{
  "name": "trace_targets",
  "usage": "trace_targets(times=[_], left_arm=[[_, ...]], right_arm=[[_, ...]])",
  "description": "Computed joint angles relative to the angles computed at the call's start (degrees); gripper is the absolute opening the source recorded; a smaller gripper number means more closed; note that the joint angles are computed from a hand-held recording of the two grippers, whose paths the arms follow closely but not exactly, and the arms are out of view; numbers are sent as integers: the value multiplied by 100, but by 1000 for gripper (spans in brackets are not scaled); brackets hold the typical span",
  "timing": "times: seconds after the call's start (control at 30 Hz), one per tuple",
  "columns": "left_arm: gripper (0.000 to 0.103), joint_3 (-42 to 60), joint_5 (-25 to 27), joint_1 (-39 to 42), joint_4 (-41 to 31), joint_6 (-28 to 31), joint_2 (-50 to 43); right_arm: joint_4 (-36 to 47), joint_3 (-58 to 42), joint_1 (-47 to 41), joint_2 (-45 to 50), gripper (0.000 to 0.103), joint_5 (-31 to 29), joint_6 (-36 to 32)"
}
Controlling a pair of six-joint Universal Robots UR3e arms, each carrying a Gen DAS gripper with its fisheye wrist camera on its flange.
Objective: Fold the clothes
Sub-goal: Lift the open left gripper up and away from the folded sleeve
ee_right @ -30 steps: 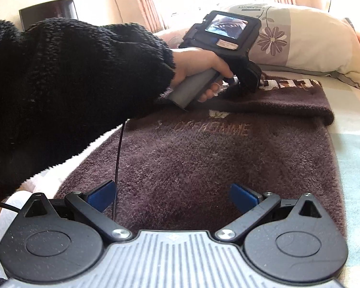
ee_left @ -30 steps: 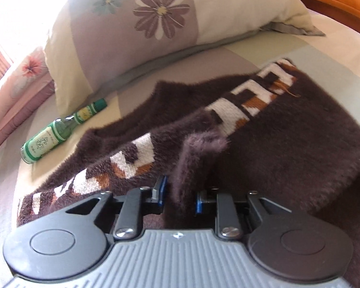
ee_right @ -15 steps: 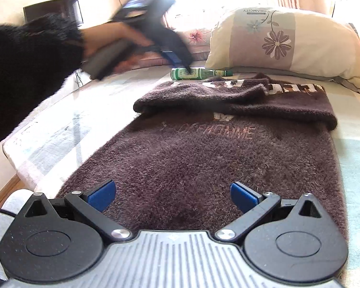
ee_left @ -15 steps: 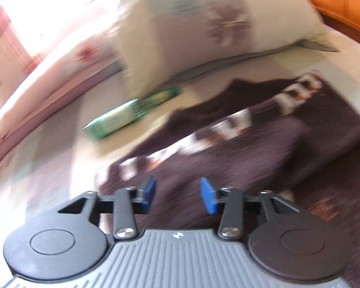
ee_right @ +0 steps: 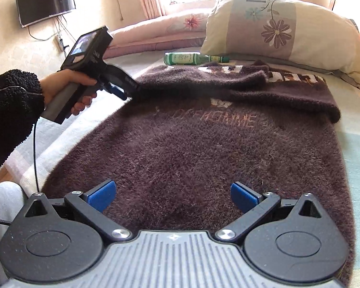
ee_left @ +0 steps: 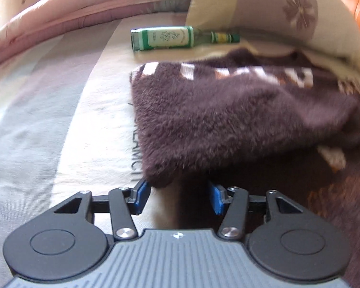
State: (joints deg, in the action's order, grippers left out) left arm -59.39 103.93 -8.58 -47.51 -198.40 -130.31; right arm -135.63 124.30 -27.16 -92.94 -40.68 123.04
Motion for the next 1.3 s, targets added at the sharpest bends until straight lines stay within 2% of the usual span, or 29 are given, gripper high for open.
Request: trace_targets(times=[0.1,0.13,0.2,0.27,0.37,0.43,0.53,0.6,0.73,0.8,0.87,0.97,1.03,1.1,1.2,1.3], left_arm=[[58,-409,11,142,394,18,141],[63,-577,-91,233,482,5,209],[66,-883,-258,346,644,-34,356],[67,-1114,-389,412,735,-79,490],[66,-1074,-332,327,495,-69,660],[62,-981,-370,268,479,-10,790],[64,-746,-498,189,534,105,950],[71,-379,-637,161,653,75,831],[71,1265,-701,41,304,-23,-283],[70,2140,-545,-74,-77,87,-958],[70,2472,-194,-211,-133,230,-1383],[71,1856,103,-252,239,267,-1437],[72,1097,254,-303,1041,596,-1269],[72,1021,370,-359,1115,685,-1236],[71,660,239,-340,1427,432,-938],[75,316,150,-216,1610,223,-792]], right_arm=[[-205,-12,118,109,103,-85,183],[-214,-15,130,125,103,-81,185],[-213,-8,144,140,103,-83,166],[-231,-9,162,153,103,-116,167],[-198,-8,125,146,103,-87,158],[-92,-27,76,134,103,-29,112],[-3,-43,47,136,103,-2,59],[27,-54,68,145,103,-23,40],[-89,-21,132,156,103,-76,75],[-199,-29,173,214,103,-128,165],[-330,-45,221,290,103,-194,275],[-459,-134,329,488,103,-317,405],[-572,-176,427,615,103,-430,493],[-830,-114,522,678,103,-543,586],[-1173,2,596,702,103,-583,676],[-1458,39,676,775,103,-562,888]])
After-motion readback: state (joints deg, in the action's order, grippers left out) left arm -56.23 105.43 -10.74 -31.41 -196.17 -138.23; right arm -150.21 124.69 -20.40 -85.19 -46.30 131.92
